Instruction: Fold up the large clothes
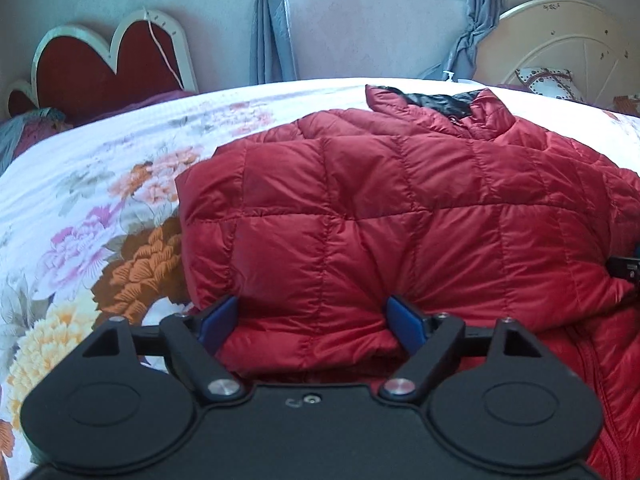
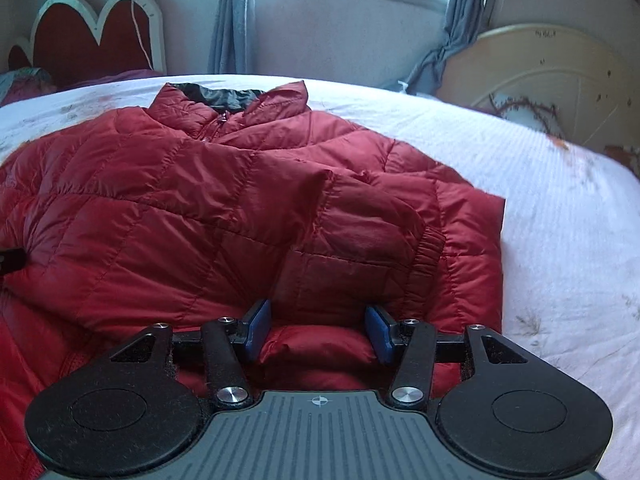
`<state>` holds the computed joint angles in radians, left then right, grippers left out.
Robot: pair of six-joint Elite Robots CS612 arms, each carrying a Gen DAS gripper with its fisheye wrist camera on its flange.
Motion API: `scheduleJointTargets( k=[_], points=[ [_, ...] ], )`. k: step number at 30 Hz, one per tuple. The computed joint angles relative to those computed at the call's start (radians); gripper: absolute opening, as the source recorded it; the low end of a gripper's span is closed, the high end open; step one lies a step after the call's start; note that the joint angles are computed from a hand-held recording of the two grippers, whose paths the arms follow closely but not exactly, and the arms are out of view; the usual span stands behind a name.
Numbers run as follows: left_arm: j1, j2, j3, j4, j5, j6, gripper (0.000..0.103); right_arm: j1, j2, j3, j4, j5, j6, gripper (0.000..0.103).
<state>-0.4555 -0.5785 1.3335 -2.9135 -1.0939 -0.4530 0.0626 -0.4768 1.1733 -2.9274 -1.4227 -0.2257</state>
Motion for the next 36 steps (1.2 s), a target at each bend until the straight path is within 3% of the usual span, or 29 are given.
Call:
scheduleJointTargets(
  k=[13,19,22,27,36],
  points=[
    [-0.014,0.007,-0.030,0.085,0.063,-0.017,0.085,-0.003,0.000,-0.011,0.036,0.010,-0.023,0.053],
    [-0.033,0.001,-0.055,0.198,0.136,-0.051,0.085,-0.006,-0.003,-0.037,0.114,0.024,-0.093,0.054],
    [-0.043,-0.016,-0.048,0.235,0.150,-0.074,0.079,-0.006,-0.007,-0.044,0.144,0.013,-0.140,0.061],
    [-0.060,-0.051,-0.004,0.204,0.158,-0.077,0.080,-0.009,-0.028,0.009,0.050,-0.006,-0.141,0.080],
    [-0.088,-0.107,0.088,0.137,0.158,-0.079,0.082,-0.048,-0.090,0.117,-0.003,0.137,-0.087,0.080]
  ],
)
